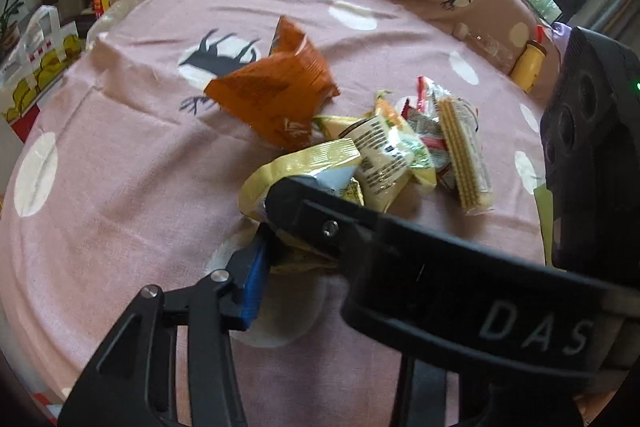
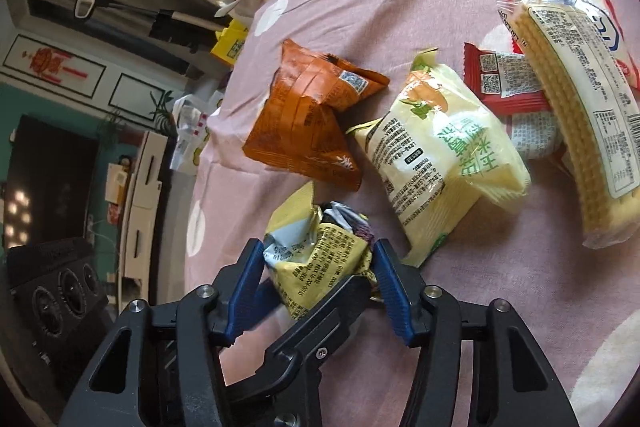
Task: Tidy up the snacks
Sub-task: 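Lift and carry the yellow foil bag with the right gripper over the green box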
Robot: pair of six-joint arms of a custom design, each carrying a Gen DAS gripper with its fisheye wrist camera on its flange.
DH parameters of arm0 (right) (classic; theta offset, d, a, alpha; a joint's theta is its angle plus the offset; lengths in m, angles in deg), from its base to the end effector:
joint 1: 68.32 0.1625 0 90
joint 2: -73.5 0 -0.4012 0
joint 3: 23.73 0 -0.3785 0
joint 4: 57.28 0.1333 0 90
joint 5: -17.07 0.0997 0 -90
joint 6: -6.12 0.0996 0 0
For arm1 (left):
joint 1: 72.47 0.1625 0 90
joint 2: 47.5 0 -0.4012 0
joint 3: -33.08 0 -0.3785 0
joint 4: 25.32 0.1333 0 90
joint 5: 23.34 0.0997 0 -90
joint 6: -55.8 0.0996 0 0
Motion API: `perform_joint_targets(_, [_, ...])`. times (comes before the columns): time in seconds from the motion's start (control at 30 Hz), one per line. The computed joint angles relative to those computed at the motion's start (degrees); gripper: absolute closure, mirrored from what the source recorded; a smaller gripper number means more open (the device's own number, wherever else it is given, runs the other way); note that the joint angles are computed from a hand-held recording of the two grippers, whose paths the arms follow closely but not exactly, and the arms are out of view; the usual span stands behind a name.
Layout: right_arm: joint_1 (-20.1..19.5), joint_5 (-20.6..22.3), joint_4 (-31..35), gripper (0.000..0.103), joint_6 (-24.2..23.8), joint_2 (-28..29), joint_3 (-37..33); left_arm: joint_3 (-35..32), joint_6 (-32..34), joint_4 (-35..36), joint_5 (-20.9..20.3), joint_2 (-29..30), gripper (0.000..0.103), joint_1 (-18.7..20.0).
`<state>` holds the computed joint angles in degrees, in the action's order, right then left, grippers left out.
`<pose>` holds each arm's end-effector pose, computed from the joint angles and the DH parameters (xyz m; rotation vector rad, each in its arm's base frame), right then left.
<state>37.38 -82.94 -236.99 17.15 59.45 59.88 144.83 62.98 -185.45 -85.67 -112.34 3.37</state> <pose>0.2872 -0.5932 -0.1525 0.0756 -2.9986 0.5792 0.0382 -0.5826 0.2075 0.3559 2.6071 -0.5783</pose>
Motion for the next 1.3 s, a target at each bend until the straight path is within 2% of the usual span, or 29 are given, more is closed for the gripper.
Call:
perform_joint_targets(0.23, [1.44,-2.39,-9.11,0.046,-0.51,-3.07,6.44,3.57,4.69,-4.8,-3.1,-2.07,0.062,-1.75])
perform_joint_targets(0.47, [4.37,-7.51,-22.8,0.047,-0.52,-7.46,15.67,9.04,10.24,-11.74,-8.74,-4.98,0.061,-5.05])
perform_joint_targets(0.57, [5.82,-11.56,-31.36,0.047,-0.36,-8.17,19.77,10.95,13.6,-13.17,-12.34,-5.69,0.061,-6.18])
perform_joint_targets(0.7, [6.56,-14.55,-36.97,0.047,-0.21,-9.61,23.44,12.87,14.57,-14.82,-15.0,-5.9,0.061,-7.85])
perform_joint_targets(0.87, [7.07,-17.07,-41.84,0.047,-0.88,-11.11,26.04,15.5,13.86,-21.43,-15.82,-4.49,0.063,-10.58])
perform_joint_targets(1.07, [6.83,-17.05,-50.62,0.047,-2.57,-12.97,30.46,17.14,15.88,-27.3,-17.8,-2.84,0.061,-13.57])
perform_joint_targets(1.3, [5.43,-19.5,-60.03,0.048,-1.85,-15.72,36.35,16.18,17.26,-26.7,-20.35,0.63,0.061,-16.95])
